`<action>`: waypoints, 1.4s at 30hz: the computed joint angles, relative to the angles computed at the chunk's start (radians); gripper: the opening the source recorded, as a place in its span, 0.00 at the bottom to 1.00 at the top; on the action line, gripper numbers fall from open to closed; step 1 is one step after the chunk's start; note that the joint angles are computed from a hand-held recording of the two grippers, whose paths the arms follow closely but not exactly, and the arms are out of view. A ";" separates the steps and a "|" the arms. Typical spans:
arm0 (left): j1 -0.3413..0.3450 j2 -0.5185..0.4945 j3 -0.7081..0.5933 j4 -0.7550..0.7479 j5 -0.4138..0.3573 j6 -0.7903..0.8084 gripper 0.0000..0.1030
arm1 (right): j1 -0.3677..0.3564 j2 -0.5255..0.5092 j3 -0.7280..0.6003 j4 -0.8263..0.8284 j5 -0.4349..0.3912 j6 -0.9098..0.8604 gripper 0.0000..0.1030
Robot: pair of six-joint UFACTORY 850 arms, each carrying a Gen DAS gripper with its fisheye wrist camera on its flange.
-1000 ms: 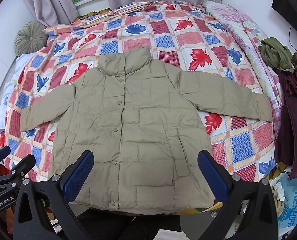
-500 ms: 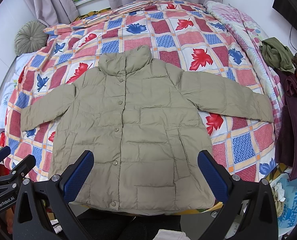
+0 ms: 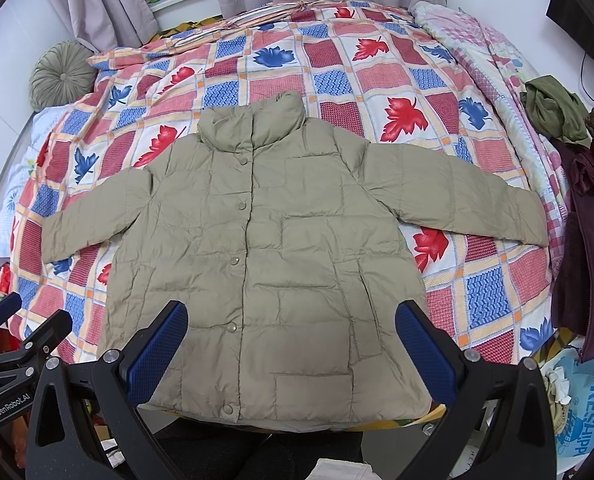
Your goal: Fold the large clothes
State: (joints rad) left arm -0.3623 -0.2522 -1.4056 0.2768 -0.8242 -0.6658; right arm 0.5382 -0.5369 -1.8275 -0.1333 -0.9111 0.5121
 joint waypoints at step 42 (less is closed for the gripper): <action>0.021 0.020 0.035 -0.044 0.008 0.018 1.00 | 0.000 -0.011 -0.014 0.011 -0.031 -0.007 1.00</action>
State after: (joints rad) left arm -0.3416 -0.2319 -1.3705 0.2331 -0.8166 -0.6481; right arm 0.5385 -0.5474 -1.8416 -0.1220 -0.9425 0.5046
